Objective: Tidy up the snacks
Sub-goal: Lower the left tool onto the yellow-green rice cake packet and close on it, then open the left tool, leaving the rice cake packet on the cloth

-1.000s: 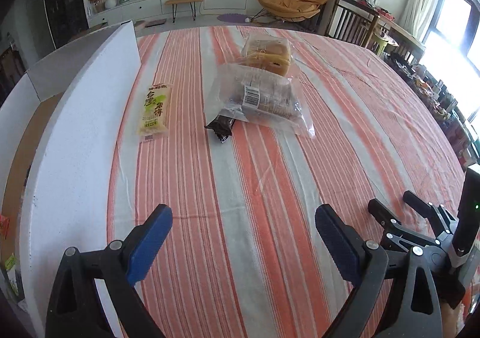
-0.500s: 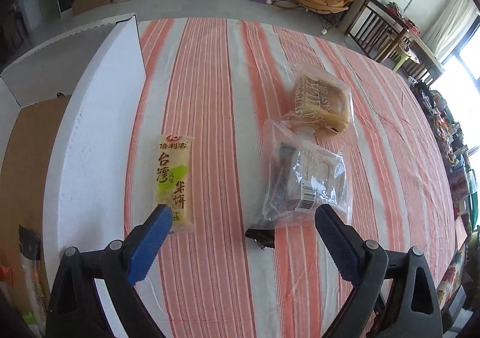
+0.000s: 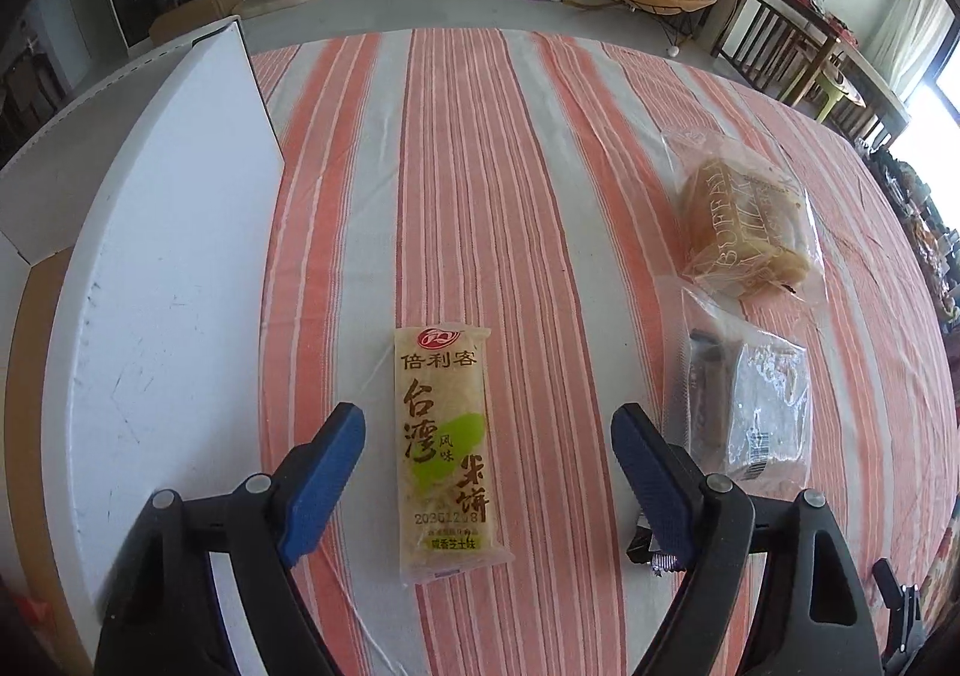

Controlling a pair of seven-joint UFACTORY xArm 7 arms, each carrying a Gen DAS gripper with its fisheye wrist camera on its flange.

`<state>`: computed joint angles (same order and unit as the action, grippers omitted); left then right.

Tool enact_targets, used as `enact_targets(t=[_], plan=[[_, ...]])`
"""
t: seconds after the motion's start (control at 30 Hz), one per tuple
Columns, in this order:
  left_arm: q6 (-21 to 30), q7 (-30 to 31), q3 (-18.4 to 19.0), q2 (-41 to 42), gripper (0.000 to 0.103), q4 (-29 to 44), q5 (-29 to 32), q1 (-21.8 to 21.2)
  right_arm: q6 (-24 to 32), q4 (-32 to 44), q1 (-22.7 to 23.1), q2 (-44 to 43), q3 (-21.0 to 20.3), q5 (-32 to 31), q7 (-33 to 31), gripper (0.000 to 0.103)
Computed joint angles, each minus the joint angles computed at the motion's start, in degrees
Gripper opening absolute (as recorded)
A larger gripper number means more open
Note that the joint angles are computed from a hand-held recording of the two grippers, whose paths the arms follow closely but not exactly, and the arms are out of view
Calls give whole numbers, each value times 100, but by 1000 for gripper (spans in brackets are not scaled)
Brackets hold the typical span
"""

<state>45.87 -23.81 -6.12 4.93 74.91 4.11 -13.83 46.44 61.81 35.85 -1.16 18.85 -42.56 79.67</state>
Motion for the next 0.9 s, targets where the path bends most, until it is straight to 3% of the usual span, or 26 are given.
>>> enact_targets(t=[0.1, 0.13, 0.2, 0.27, 0.3, 0.5, 0.73, 0.8, 0.83, 0.87, 0.9], plan=[[-77, -317, -7, 70, 82, -121, 68, 20, -1, 23, 5, 21, -5, 5, -16, 86], [-188, -623, 48, 23, 82, -206, 404, -70, -3, 23, 6, 19, -8, 7, -21, 86], [-120, -1072, 61, 13, 71, -225, 763, -128, 1, 35, 10, 31, -8, -1, -15, 86], [58, -1492, 56, -42, 32, -248, 1264, -199, 1, 28, 12, 27, -11, 3, -15, 86], [25, -1523, 42, -126, 28, -349, 1236, -187, 0, 31, 14, 33, -12, -1, -9, 86], [-2, -1875, -197, -1004, 28, -1226, 541, -219, 0, 24, 13, 20, -16, 7, -21, 86], [-444, -2126, -842, -2356, 29, -2588, 563, -581, -4, 23, 11, 18, -15, 7, -22, 86], [-603, -2141, -969, -2488, 38, -2832, 722, -588, -4, 23, 10, 20, -14, 5, -20, 86], [-801, -2182, -951, -2548, 48, -2957, 969, -657, -5, 21, 10, 18, -15, 5, -21, 86], [-759, -2195, -1166, -2562, 70, -2967, 1159, -486, -5, 21, 10, 18, -14, 5, -21, 86], [-563, -2235, -1258, -2472, 80, -2892, 1439, -373, -3, 30, 11, 29, -12, -1, -15, 86]])
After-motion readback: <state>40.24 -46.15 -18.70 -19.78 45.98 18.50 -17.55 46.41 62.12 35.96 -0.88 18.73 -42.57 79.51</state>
